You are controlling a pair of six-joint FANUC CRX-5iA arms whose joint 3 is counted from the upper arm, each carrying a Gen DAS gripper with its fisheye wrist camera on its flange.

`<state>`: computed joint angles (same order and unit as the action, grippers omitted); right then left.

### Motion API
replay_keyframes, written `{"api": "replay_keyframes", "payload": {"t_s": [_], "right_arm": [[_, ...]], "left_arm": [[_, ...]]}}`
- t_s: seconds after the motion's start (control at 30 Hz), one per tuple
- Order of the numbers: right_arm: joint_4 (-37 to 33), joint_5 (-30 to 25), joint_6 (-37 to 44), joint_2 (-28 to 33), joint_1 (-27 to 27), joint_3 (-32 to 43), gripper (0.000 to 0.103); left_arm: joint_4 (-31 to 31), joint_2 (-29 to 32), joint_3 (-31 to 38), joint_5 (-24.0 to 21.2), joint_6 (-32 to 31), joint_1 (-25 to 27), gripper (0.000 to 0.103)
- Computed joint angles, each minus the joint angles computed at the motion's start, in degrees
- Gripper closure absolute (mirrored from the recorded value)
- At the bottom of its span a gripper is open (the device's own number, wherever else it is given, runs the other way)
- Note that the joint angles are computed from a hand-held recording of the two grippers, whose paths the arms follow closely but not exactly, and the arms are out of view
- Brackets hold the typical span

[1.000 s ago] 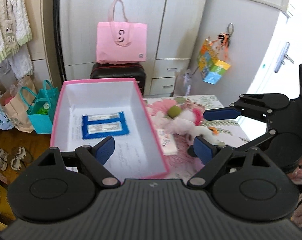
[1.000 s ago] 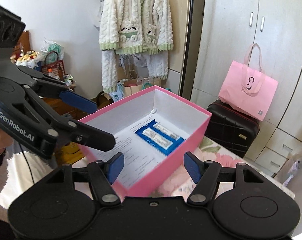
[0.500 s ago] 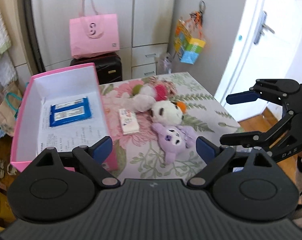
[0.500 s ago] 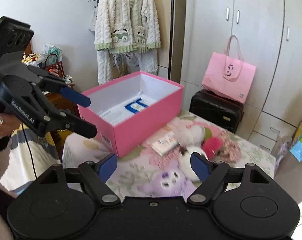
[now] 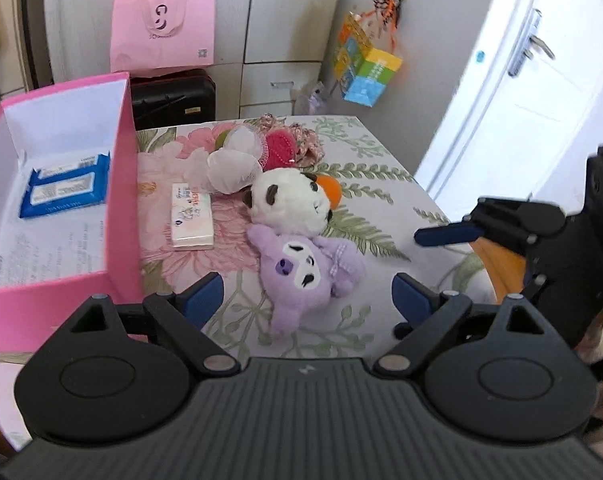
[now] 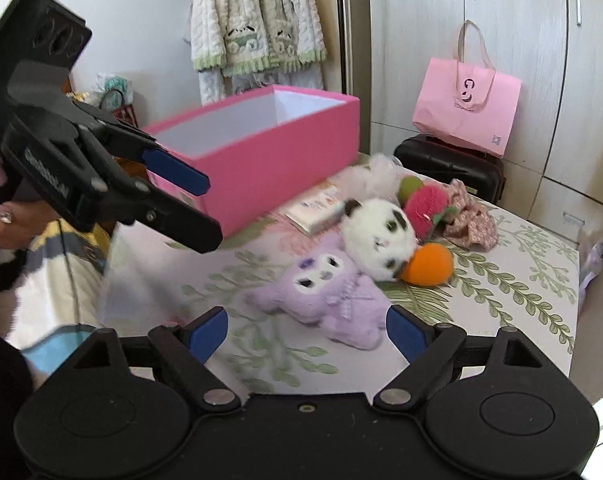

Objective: Organize soft objects
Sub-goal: 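Reach the left tool to the purple plush toy and grasp it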

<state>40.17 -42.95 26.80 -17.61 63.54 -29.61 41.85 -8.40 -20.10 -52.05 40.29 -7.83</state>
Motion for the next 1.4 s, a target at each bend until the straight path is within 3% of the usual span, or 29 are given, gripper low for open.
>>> {"api": "replay_keyframes", "payload": {"t_s": [0.13, 0.27, 0.33, 0.4, 0.47, 0.57, 0.67, 0.8, 0.83, 0.97, 1.1, 1.4], "right_arm": [[7.81, 5.74, -5.04, 0.39, -2.69, -5.58, 0.013], [21.47, 12.19, -16.58, 1.4, -6.3, -11.6, 0.013], [25.32, 12.53, -21.04, 2.99, -7.2, -12.32, 0.014], [26.21, 12.59, -23.09, 4.74, -7.55, -12.11, 0.014], [31.12, 12.26, -28.21, 5.97, -8.08, -12.84, 0.014], [39.98, 12.82, -39.55, 6.52, -9.99, -14.3, 0.014], [42.33, 12.11, -46.09, 7.22, -9.95, -14.63, 0.013], [46.68, 9.71, -52.26, 8.54, -8.94, -14.94, 0.011], [47.07, 9.29, -52.92, 8.94, -8.72, -14.78, 0.011], [45.63, 5.27, -53.37, 11.45, -6.58, -12.9, 0.009], [47.42, 3.03, -56.74, 12.9, -6.03, -12.55, 0.005], [47.26, -1.56, -57.81, 14.53, -3.68, -11.8, 0.011]], "left_arm": [[2.66, 1.16, -3.14, 5.68, -0.92, -2.26, 0.012], [6.99, 3.14, -5.63, 10.77, -2.71, -4.11, 0.012], [9.83, 3.89, -7.27, 15.61, -4.46, -5.51, 0.012], [4.69, 5.07, -6.07, 19.17, 1.32, -6.1, 0.014], [2.88, 5.58, -6.02, 21.26, 2.97, -6.3, 0.015], [10.48, 5.36, -8.66, 21.52, -4.65, -6.58, 0.016], [16.46, 5.02, -10.99, 22.18, -10.13, -7.48, 0.027], [21.77, 5.96, -11.85, 19.0, -12.7, -7.61, 0.053], [22.58, 6.09, -11.95, 18.54, -12.82, -7.71, 0.053], [25.21, 4.34, -14.52, 24.4, -16.4, -10.55, 0.054], [26.28, 3.26, -15.87, 27.53, -16.51, -12.09, 0.056], [21.13, 2.22, -15.29, 25.94, -10.73, -10.94, 0.057]]}}
